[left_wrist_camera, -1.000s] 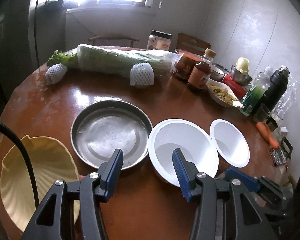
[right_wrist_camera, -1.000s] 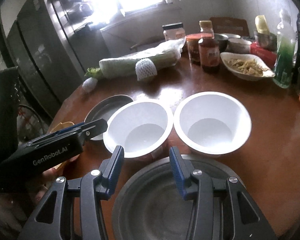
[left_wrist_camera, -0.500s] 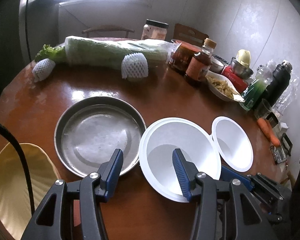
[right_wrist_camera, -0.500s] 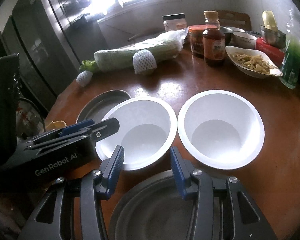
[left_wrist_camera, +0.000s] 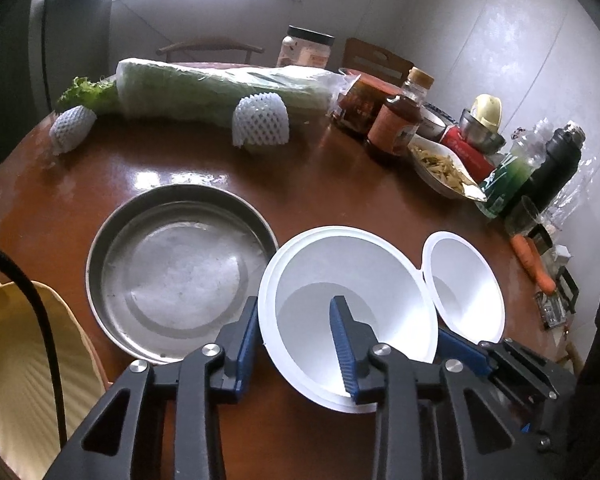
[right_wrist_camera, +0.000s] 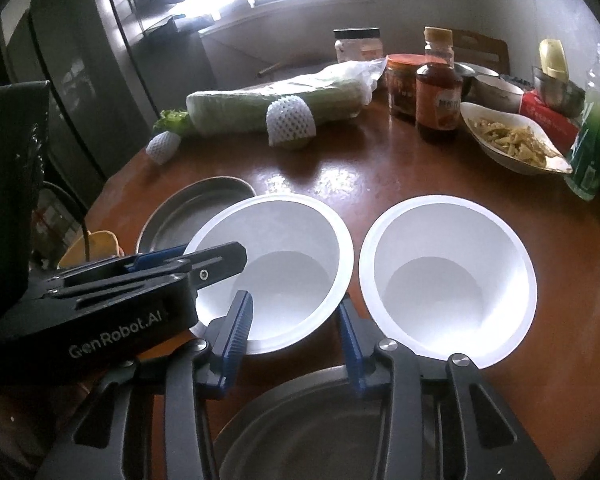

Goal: Organize plates and bowls
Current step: 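Move the left gripper to the larger white bowl rim and close it, then lift the white bowl with the left gripper over the steel bowl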

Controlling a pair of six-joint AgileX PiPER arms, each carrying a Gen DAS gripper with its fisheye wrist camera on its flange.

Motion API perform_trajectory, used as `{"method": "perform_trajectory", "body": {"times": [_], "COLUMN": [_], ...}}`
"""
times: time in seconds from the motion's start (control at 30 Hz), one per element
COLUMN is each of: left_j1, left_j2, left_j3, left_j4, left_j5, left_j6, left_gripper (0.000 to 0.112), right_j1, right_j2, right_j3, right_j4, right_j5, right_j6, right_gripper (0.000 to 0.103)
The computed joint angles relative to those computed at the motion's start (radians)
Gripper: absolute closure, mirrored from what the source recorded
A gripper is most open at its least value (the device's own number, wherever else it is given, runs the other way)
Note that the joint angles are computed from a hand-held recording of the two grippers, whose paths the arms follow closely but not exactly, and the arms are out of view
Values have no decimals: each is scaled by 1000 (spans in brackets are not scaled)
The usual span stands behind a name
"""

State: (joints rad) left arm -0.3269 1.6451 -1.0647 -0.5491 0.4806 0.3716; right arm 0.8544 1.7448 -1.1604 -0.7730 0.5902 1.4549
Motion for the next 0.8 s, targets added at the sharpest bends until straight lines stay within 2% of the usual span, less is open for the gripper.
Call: {"method": "perform_trajectory", "body": {"times": [0.23, 0.37, 0.8], "left_j1": [-4, 0, -28], "left_j2": [-17, -30, -135], "left_j3": [15, 20, 57], "left_j4": [15, 17, 108], "left_j5": [-13, -10, -22], "left_j6": [-19, -26, -125], "left_gripper": [78, 78, 78], "right_j1": [8, 2, 37], "right_j2": [0, -7, -68], "right_j3": [-11, -2, 29], "right_j4": [-11, -13, -80], "right_j5": [18, 0, 7], "right_j6": [-19, -20, 27], "right_gripper": [62, 62, 62]}}
